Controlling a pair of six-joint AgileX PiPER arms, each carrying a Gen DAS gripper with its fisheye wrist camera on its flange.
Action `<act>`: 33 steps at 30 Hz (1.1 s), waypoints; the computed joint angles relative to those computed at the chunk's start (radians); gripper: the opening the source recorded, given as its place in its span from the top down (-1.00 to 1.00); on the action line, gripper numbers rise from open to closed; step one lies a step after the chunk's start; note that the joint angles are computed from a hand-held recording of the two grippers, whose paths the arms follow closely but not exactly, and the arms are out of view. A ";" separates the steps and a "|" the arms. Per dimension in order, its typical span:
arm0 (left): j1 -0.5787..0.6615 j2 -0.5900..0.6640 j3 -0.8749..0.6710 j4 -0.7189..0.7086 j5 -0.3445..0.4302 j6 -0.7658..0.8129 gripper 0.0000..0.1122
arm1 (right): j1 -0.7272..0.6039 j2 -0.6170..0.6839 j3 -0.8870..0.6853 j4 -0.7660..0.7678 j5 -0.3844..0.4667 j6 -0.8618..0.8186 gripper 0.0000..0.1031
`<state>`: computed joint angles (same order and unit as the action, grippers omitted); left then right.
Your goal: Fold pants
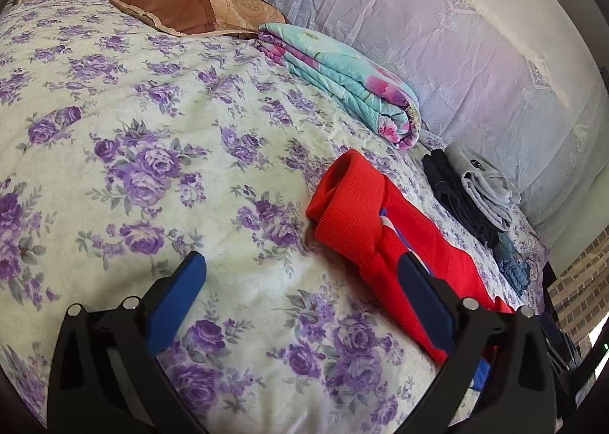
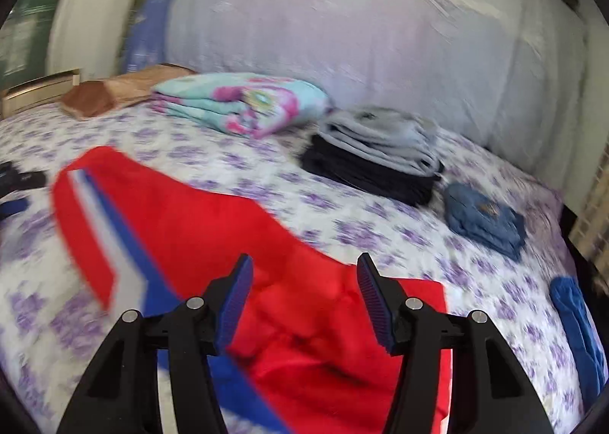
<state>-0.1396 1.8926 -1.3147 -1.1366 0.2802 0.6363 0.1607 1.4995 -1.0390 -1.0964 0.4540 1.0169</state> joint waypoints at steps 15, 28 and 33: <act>-0.030 0.032 -0.081 0.428 0.028 -0.403 -0.75 | -0.070 0.145 -0.091 0.562 0.029 -0.511 -0.80; 0.025 0.189 -0.403 0.282 0.399 -0.405 -0.75 | -0.451 -0.088 0.137 1.800 -0.237 -1.570 -0.92; 0.023 0.254 -0.498 0.320 0.457 -0.515 -0.75 | -0.630 -0.003 0.121 2.299 -0.040 -2.000 -0.92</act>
<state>-0.1166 2.1461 -1.8126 -0.8162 0.7376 0.1213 -0.4688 1.4962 -0.9183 1.2026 0.4139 -0.9834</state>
